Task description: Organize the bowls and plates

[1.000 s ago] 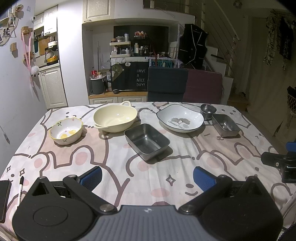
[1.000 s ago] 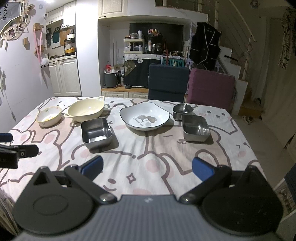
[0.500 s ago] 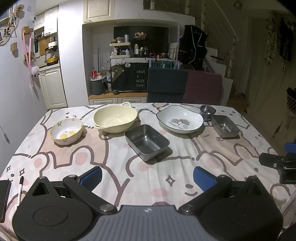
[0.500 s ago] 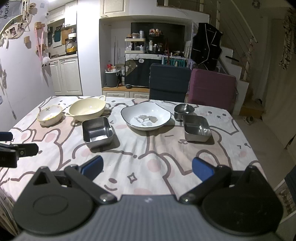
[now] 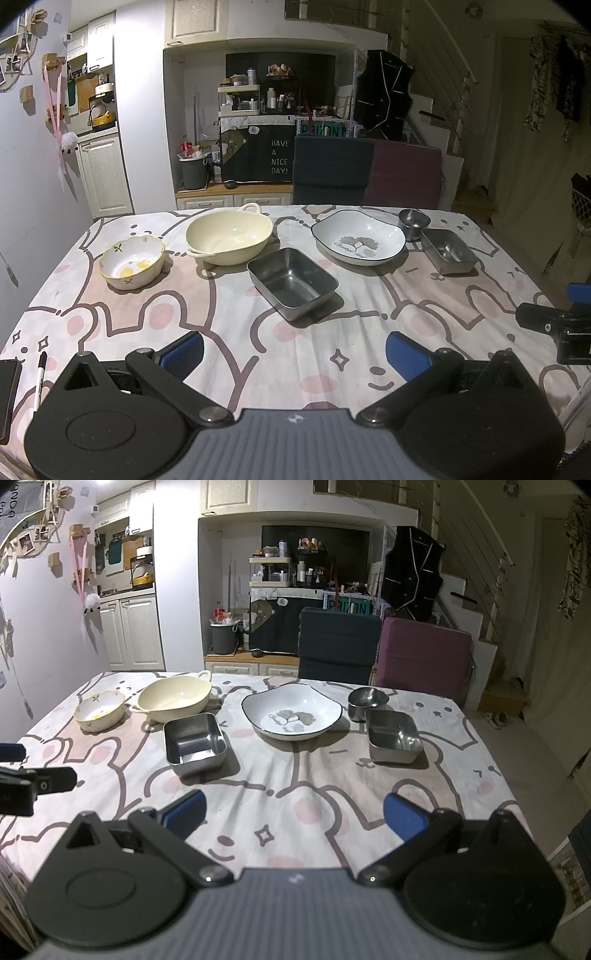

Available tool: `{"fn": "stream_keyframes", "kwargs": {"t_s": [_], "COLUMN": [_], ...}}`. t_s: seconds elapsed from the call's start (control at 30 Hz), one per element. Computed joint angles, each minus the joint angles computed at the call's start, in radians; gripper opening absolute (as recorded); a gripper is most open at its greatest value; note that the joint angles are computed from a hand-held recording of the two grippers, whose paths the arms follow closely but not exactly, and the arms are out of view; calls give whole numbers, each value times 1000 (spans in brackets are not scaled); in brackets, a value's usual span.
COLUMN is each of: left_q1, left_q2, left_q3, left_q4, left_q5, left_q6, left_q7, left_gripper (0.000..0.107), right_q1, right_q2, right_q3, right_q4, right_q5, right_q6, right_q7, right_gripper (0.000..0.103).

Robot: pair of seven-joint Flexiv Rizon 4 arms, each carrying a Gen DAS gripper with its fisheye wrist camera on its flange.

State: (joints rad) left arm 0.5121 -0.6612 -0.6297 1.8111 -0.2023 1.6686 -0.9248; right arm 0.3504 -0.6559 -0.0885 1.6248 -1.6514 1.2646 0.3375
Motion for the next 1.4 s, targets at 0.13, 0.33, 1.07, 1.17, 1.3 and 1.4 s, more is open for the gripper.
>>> {"fn": "stream_keyframes", "kwargs": {"t_s": [0.13,0.33,1.07,1.17,1.3,1.4], "left_q1": [-2,1,-15,-44,-101,-163], "left_q2": [0,-1,-4,-9,-27,-40], "left_q3": [2,-1,16,44,100,164], "left_q4": [-1,0,-10,-35,-88,-141], "left_q5": [0,2,-4,-21,-61,-102], "left_q6": [0,0,-12,-35,-76,-125], "left_q7": [-1,-1,-3,-1,10,11], "left_gripper": [103,103,103,103,103,103], "right_q1": [0,0,-4,-2,5,16], "right_q2": [0,0,-1,-6,-24,-42], "right_q3": [0,0,0,-3,-14,-25], "right_q4": [0,0,2,0,-14,-29], "right_q5": [1,2,28,63,146,237], "right_q6": [0,0,11,13,23,31], "right_q7": [-1,-2,-20,-43,-104,-173], "right_gripper": [103,103,103,103,103,103]}}
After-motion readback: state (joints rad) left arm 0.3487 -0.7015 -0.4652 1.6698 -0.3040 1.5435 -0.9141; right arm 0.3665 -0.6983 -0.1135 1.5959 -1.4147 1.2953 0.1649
